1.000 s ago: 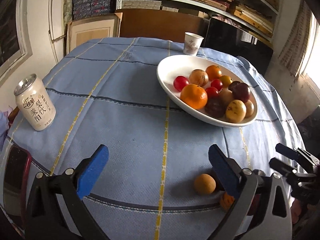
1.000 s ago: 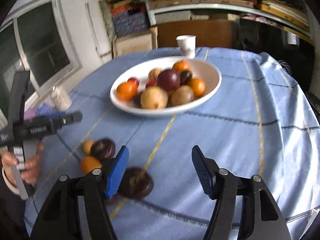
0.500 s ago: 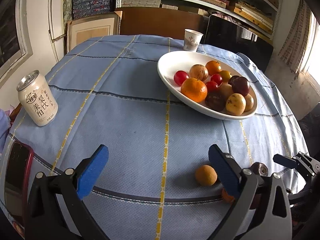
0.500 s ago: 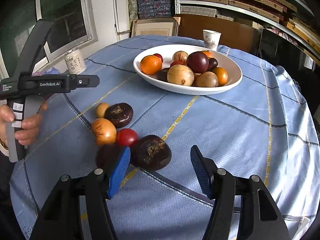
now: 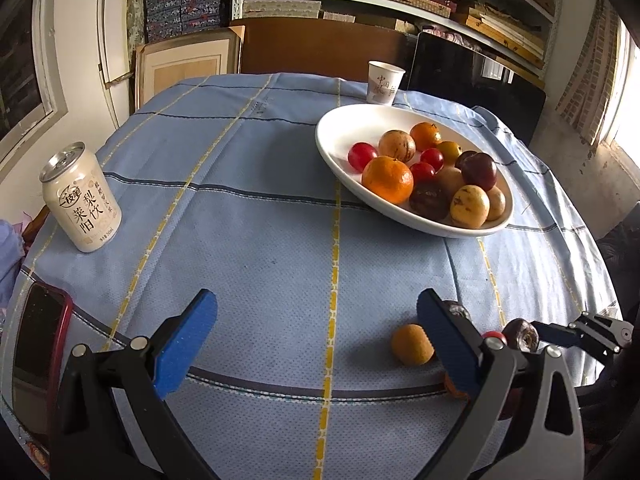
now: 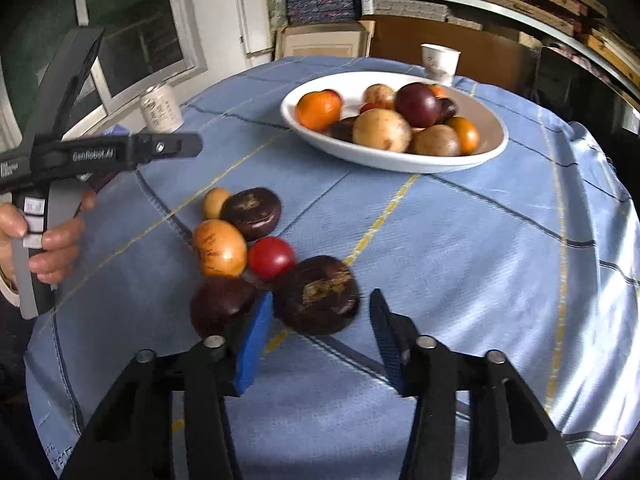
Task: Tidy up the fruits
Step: 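Grasp the dark purple oval fruit with the right tool while the left tool grasps a dark red fruit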
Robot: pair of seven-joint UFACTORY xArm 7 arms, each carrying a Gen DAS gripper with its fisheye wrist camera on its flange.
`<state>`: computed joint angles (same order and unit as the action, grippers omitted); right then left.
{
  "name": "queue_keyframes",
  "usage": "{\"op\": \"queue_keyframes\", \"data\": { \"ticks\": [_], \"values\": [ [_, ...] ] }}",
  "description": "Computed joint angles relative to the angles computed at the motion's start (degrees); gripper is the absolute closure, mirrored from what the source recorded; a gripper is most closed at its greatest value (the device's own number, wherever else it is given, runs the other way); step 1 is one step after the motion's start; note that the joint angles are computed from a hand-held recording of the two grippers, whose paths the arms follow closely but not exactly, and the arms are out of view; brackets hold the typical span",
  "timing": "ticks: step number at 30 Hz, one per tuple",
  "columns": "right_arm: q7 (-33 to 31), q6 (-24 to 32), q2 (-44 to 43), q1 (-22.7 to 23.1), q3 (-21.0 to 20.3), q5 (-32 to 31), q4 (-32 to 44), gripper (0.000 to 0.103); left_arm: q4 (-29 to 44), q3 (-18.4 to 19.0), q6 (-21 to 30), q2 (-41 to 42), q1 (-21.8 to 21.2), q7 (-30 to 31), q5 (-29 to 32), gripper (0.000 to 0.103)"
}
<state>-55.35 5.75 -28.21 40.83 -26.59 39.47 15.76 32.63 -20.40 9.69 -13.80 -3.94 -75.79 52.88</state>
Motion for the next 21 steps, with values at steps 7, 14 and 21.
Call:
{"op": "queue_keyframes", "data": {
  "ticks": [7,14,21],
  "values": [
    [-0.5,-0.7,0.4,1.5,-1.1,1.1,0.4,0.056,0.0,-0.2,0.3,-0.3,0.2,-0.3,0.3,0.005],
    [0.2,-1.0,-0.2,1.8,-1.7,0.6,0.1,0.057,0.1,-0.3,0.8,0.0,0.1,-1.0,1.3,0.005],
    [-0.4,0.5,-3.3,3.4,-7.3,4.1,1.3,0.058,-0.8,0.7,-1.7,-0.3,-1.1,0.5,1.2,0.005]
  ]
}}
